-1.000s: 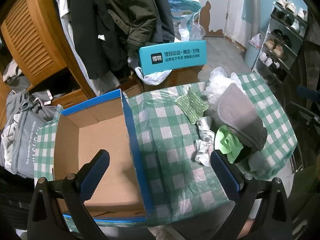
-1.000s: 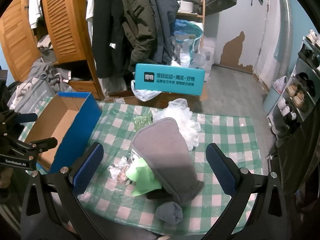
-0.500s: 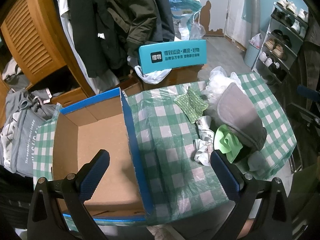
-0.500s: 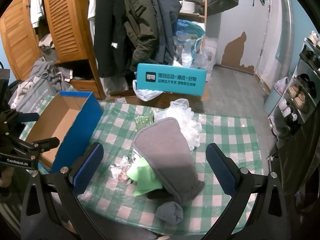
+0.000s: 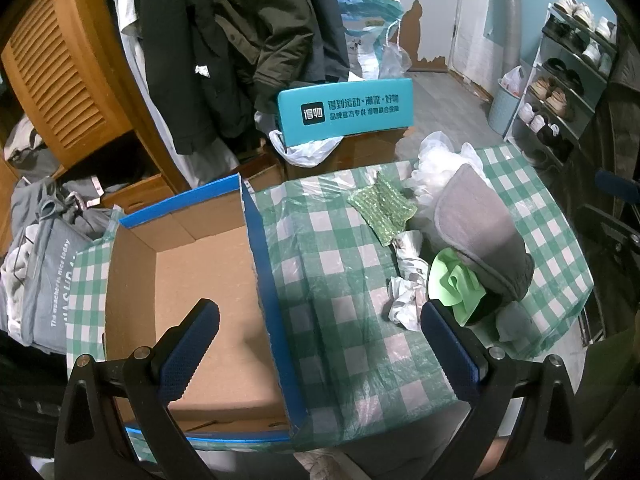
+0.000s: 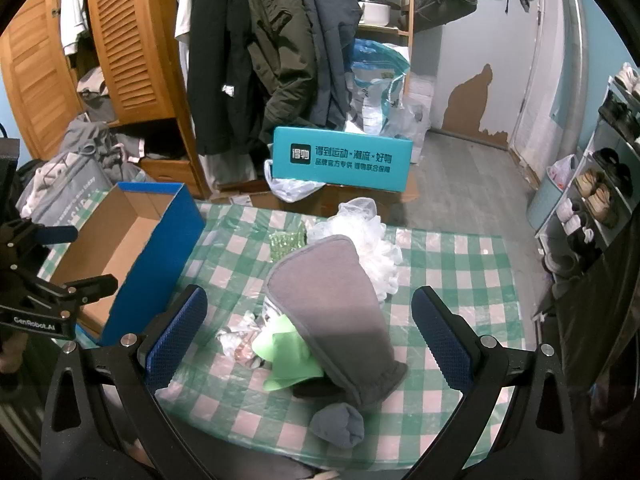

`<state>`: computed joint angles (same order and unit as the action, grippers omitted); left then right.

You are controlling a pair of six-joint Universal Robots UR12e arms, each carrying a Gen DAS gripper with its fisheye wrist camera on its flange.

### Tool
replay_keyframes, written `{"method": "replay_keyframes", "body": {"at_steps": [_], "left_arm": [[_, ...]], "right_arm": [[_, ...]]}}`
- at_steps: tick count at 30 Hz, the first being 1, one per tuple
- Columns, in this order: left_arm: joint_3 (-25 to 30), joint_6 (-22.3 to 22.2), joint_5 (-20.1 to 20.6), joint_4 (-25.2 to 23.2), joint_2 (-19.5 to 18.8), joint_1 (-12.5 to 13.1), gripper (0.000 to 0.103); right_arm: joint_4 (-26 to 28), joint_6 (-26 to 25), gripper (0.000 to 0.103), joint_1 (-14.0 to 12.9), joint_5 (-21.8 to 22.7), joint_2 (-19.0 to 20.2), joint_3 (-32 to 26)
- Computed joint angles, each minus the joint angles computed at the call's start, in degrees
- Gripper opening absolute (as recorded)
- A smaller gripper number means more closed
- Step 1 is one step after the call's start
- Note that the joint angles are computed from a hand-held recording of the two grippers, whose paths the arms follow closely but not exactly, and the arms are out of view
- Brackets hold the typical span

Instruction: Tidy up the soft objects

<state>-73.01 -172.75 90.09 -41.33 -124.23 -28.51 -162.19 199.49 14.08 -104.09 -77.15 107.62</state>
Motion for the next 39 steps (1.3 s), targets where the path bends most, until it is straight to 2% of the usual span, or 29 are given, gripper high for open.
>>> {"method": "replay_keyframes", "body": {"at_steps": [39], "left_arm": [[-0.59, 0.13, -0.16, -0.57, 0.32, -0.3, 0.102]], "right_arm": [[0.98, 0.56, 0.101, 0.71, -0.78, 0.26, -0.36]]}}
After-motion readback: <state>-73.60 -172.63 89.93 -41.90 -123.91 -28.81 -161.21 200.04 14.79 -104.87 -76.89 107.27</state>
